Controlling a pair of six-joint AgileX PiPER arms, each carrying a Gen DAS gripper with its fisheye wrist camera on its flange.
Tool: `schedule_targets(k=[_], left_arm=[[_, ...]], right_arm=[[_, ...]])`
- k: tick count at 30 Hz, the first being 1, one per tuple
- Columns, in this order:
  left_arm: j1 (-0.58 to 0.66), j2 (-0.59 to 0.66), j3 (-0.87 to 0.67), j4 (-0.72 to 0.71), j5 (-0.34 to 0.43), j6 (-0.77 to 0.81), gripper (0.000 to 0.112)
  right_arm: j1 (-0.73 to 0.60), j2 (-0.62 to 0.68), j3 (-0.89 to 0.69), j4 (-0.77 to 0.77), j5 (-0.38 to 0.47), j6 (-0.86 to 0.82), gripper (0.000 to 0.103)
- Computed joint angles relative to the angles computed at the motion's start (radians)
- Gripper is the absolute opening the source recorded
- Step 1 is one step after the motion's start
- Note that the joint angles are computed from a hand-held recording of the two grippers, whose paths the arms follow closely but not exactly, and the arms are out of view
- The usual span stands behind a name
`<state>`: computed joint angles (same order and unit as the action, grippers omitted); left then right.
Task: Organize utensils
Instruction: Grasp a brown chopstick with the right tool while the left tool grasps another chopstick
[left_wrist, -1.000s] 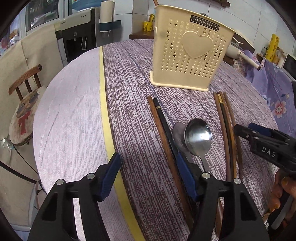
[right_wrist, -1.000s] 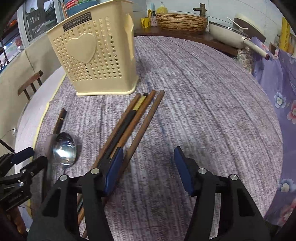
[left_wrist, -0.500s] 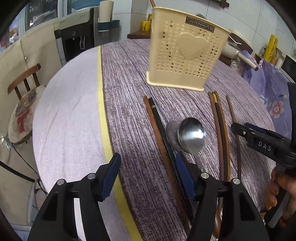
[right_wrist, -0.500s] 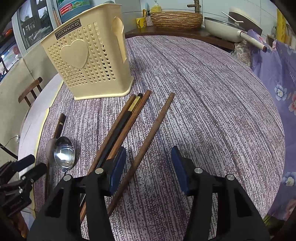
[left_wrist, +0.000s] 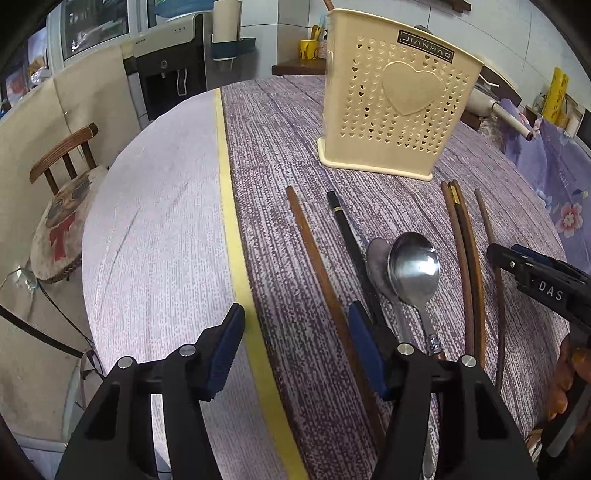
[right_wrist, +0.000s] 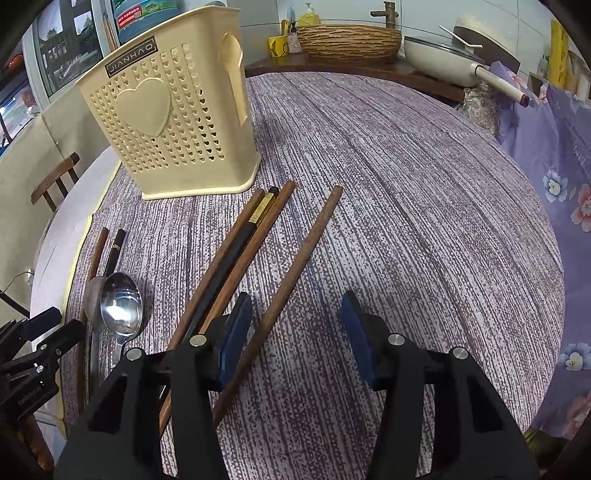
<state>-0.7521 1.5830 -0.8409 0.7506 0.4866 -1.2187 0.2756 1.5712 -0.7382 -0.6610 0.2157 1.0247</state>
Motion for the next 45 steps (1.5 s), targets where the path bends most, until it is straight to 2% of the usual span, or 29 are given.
schedule_targets(k=[3,7,12,18,28,36,45], left_arm=[[0.002,0.028,-0.034,-0.016,0.001,0.020,0.057],[0.010,0.064,-0.082,-0.030,0.013,0.049,0.052],[0.044,0.104,-0.143,-0.076,0.015,0.094,0.036],[0.070,0.150,-0.216,-0.130,0.029,0.154,0.024],[0.070,0.186,-0.270,-0.142,0.058,0.165,0.010],[0.083,0.187,-0.274,-0.172,0.039,0.176,0.009],[0.120,0.182,-0.269,-0.249,0.002,0.243,0.009]], right_arm=[[-0.003,0.018,-0.025,0.021,0.014,-0.015,0.051],[-0.014,0.045,-0.065,0.060,0.031,-0.053,0.044],[-0.025,0.091,-0.128,0.069,0.056,-0.056,0.037],[-0.010,0.150,-0.197,-0.037,0.098,0.052,0.029],[-0.038,0.218,-0.285,-0.034,0.111,0.052,0.013],[-0.061,0.211,-0.267,-0.011,0.070,0.045,0.010],[-0.086,0.213,-0.264,0.082,0.034,-0.052,0.009]])
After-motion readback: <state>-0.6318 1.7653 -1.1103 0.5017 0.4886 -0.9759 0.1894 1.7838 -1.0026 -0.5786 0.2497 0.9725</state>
